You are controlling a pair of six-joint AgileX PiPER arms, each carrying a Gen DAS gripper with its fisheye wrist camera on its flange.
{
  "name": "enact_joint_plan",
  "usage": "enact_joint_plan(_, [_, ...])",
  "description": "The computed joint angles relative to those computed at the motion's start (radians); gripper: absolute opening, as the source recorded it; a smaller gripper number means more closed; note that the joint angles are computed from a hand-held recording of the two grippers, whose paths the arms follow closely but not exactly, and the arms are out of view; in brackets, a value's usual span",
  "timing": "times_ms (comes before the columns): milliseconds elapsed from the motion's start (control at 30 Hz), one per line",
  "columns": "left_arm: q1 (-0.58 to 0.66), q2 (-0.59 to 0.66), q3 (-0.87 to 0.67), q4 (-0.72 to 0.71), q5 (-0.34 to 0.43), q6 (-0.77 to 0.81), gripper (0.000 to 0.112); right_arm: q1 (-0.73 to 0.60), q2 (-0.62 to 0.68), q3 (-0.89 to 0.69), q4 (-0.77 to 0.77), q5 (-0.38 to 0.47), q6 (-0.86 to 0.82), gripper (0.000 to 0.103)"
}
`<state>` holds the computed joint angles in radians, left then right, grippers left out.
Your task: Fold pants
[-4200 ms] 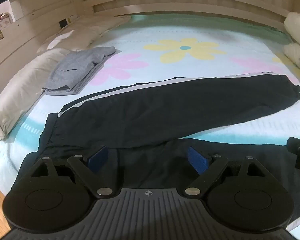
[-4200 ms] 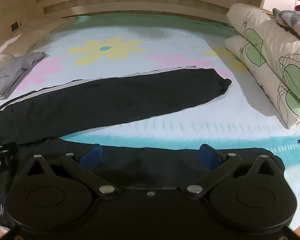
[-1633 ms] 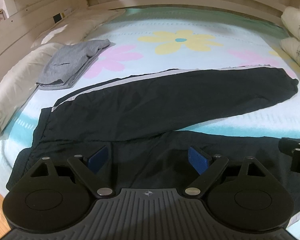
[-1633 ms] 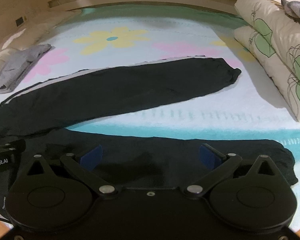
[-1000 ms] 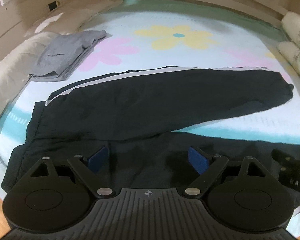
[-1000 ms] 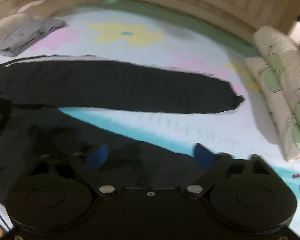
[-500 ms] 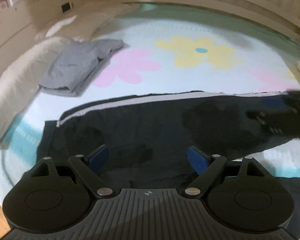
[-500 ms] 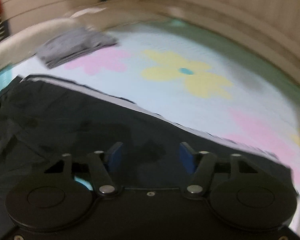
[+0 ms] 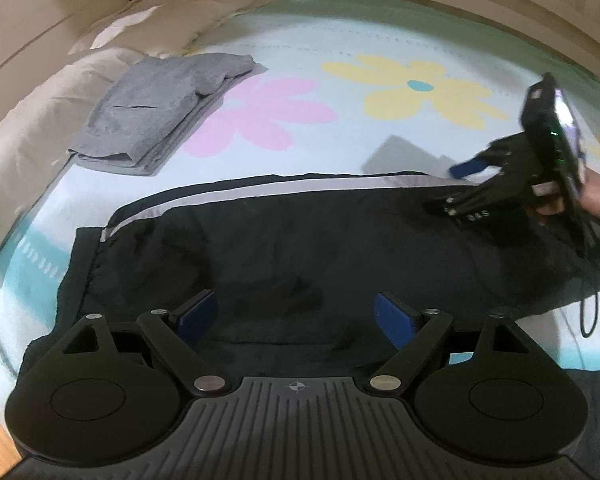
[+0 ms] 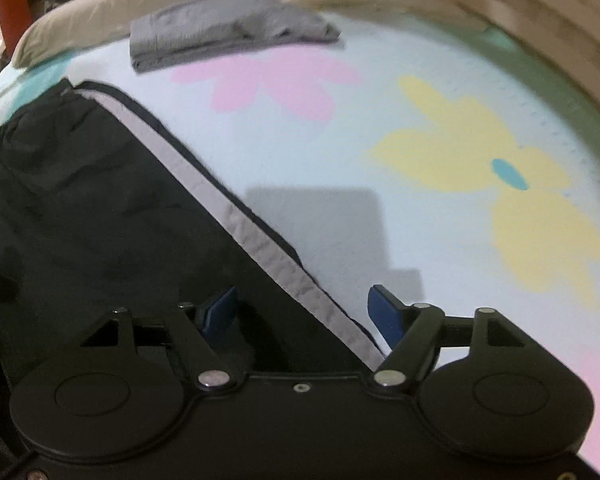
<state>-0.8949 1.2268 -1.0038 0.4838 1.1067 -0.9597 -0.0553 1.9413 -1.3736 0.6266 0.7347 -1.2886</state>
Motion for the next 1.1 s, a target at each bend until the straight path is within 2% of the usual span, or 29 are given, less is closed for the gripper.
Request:
enact_joint_plan(33, [0.0,0.0,-0.001,-0.004,-0.004,0.002,0.085,0.005,0.018,-0.021,-0.021,0.023,0.025,0.045])
enact_joint_plan(100, [-0.001,-0.003,-0.005,-0.005,-0.009,0.007,0.085,0.003,0.045,-0.058,-0.027,0.085,0.062,0.01])
enact_joint_plan(133, [-0.004,-0.003,-0.008,-0.003,-0.009,0.002,0.085,-0.003,0.027,-0.035,-0.003,0.087,0.053,0.01])
enact_joint_plan(233, [-0.01,-0.008,-0.016,0.002,-0.015,-0.011,0.086,-0.026,-0.147,0.16,0.102,-0.006,-0.121,0.01])
enact_joint_plan(267, [-0.011,-0.011,-0.019,0.002,-0.018,-0.019,0.086,-0.04,-0.196,0.204,0.139,-0.006,-0.169,0.01])
enact_joint_plan(433, [0.003,-0.04,-0.027,-0.033,-0.079,-0.049,0.086,-0.099,-0.599,0.542,0.244,-0.045,-0.399,0.009])
enact_joint_plan(567, [0.002,-0.038,-0.031,-0.072,-0.131,-0.059,0.086,-0.16,-0.881,0.777,0.252,-0.011,-0.491,0.007])
enact_joint_plan(633, [-0.01,-0.019,-0.037,-0.058,-0.114,-0.093,0.086,-0.136,-0.973,0.865,0.226,-0.048,-0.493,0.006])
enact_joint_plan(700, [-0.012,-0.017,-0.037,-0.049,-0.092,-0.124,0.086,-0.07,-1.002,0.913,0.161,-0.112,-0.396,0.006])
enact_joint_plan(767, [-0.002,-0.036,-0.028,-0.05,-0.093,-0.14,0.086,-0.048,-0.975,0.914,0.183,-0.162,-0.364,0.011])
enact_joint_plan(800, [0.0,-0.035,-0.032,-0.041,-0.085,-0.147,0.086,-0.053,-0.949,0.897,0.219,-0.167,-0.382,0.028])
enact_joint_plan(833, [0.001,-0.028,-0.037,-0.026,-0.073,-0.154,0.086,-0.057,-0.923,0.877,0.257,-0.175,-0.408,0.059])
enact_joint_plan(867, [0.004,-0.022,-0.04,-0.013,-0.066,-0.158,0.086,-0.058,-0.882,0.848,0.318,-0.187,-0.456,0.076])
enact_joint_plan(900, [0.008,-0.013,-0.045,-0.008,-0.062,-0.153,0.086,-0.064,-0.847,0.825,0.399,-0.194,-0.526,0.099])
enact_joint_plan(933, [0.02,-0.009,-0.046,-0.012,-0.065,-0.136,0.086,-0.064,-0.793,0.791,0.492,-0.192,-0.604,0.095])
enact_joint_plan(1000, [0.04,0.003,-0.048,-0.012,-0.069,-0.106,0.086,-0.044,-0.684,0.708,0.558,-0.176,-0.64,0.092])
enact_joint_plan(1100, [0.078,0.006,-0.044,-0.026,-0.079,-0.05,0.086,0.052,-0.486,0.539,0.476,-0.215,-0.518,0.073])
